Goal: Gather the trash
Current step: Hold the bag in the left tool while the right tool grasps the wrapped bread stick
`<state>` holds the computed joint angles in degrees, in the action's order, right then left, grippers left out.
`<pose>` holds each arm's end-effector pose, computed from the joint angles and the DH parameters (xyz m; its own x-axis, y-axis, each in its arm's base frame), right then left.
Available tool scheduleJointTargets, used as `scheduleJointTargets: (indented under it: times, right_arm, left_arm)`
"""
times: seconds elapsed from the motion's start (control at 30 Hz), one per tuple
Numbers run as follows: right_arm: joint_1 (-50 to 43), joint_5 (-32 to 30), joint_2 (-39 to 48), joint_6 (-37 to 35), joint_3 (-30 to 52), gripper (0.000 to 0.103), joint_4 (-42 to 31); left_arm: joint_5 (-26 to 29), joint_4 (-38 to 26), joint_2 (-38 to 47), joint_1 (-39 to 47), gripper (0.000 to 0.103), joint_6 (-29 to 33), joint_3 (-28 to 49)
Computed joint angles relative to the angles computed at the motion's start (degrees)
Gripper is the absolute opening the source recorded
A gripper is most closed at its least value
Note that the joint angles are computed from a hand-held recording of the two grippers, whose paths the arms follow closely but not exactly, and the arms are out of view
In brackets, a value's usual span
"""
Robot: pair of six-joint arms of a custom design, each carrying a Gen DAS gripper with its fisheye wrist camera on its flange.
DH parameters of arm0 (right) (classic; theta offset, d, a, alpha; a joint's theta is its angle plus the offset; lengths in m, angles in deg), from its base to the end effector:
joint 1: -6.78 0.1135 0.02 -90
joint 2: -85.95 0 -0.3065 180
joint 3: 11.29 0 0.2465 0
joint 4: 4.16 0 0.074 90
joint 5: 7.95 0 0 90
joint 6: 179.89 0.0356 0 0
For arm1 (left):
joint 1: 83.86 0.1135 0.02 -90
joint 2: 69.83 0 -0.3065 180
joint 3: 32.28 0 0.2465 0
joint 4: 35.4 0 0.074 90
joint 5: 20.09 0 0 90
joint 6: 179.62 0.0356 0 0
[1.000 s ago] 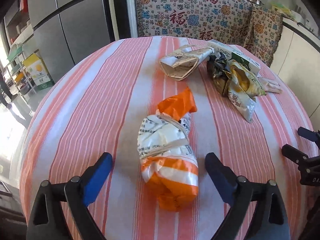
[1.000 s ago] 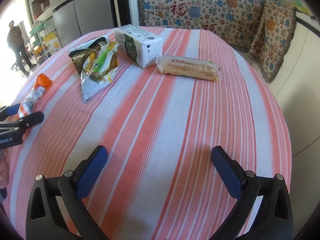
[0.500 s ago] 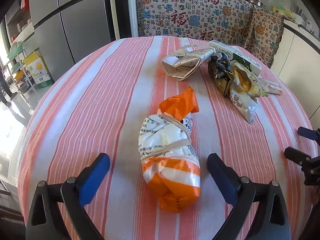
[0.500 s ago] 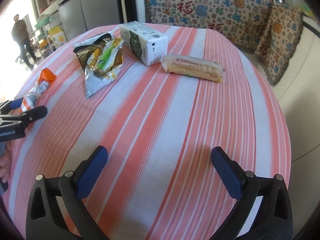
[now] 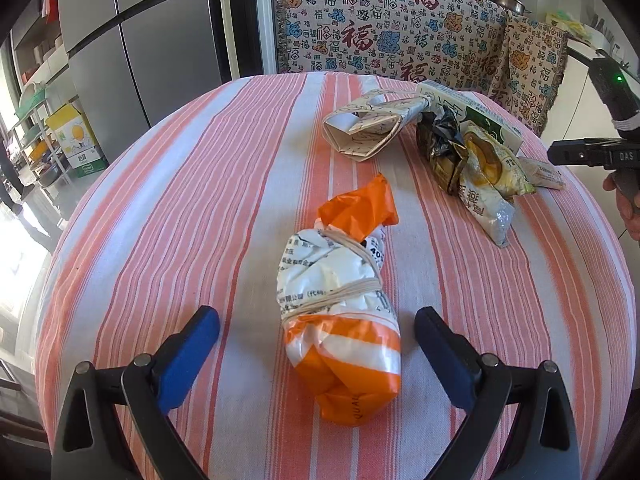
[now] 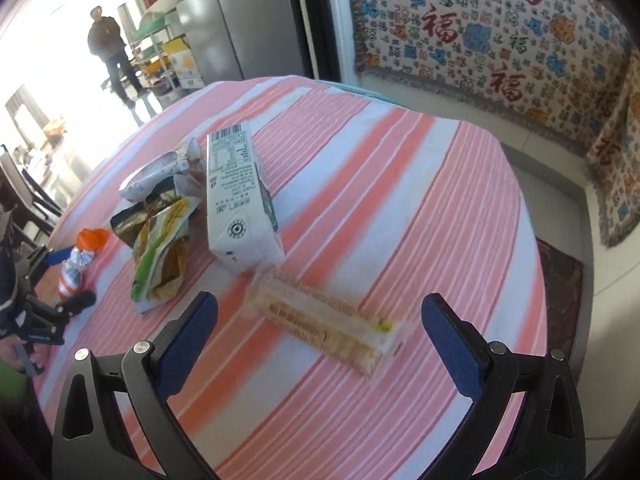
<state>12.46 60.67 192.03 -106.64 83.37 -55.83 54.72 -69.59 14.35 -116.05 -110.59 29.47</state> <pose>0.3918 0.0520 0.2637 -0.7758 -0.3469 -0.5271 -0.5012 0.8462 0.1809 0.2389 -0.1393 0.2339 -0.8002 0.0956 -0.5921 0.1132 0.9935 0.0074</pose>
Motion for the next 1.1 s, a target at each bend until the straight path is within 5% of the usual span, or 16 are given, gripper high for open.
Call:
scheduleJointTargets:
  times: [0.1,0.37,0.5,0.63,0.8,0.93,1.03,1.1]
  right_arm:
    - [0.06,-1.45,4.35,-1.98,4.45,0.095,-8.20]
    - [0.94,-11.48,-7.57,-13.00,-7.07,0.088,-18.05]
    - [3.47,2.04,-11.44,3.90,-10.71,0.088,-7.41]
    - [-0.43,0.76,-6.60,27.51,-8.11,0.088,-3.45]
    - [5.29,11.38,-5.24,33.77,-8.49,0.081,3.85]
    - [12.76,28.30,-7.84,29.91,-14.88,0.049,9.92]
    - [15.98,32.79,-12.19,29.16,-21.85,0.024,15.06]
    - [16.70,29.41,-15.55,27.37,-26.36,0.024,18.11]
  left_arm:
    - [0.01,0.02,-0.07,0.02,0.100,0.01,-0.07]
    - [0.01,0.05,-0.27,-0.03,0.100,-0.09,-0.28]
    - [-0.11,0.04,-0.50,-0.20,0.100,-0.26,-0.51]
    - [-0.06,0.06,-0.45,-0.14,0.100,-0.21,-0.46]
    - [-0.03,0.06,-0.53,-0.08,0.100,-0.17,-0.53]
    - [-0.03,0.06,-0.53,-0.08,0.100,-0.17,-0.53]
    - [0.00,0.13,-0.48,-0.05,0.100,-0.16,-0.51]
    - [0.00,0.13,-0.51,-0.03,0.100,-0.13,-0.55]
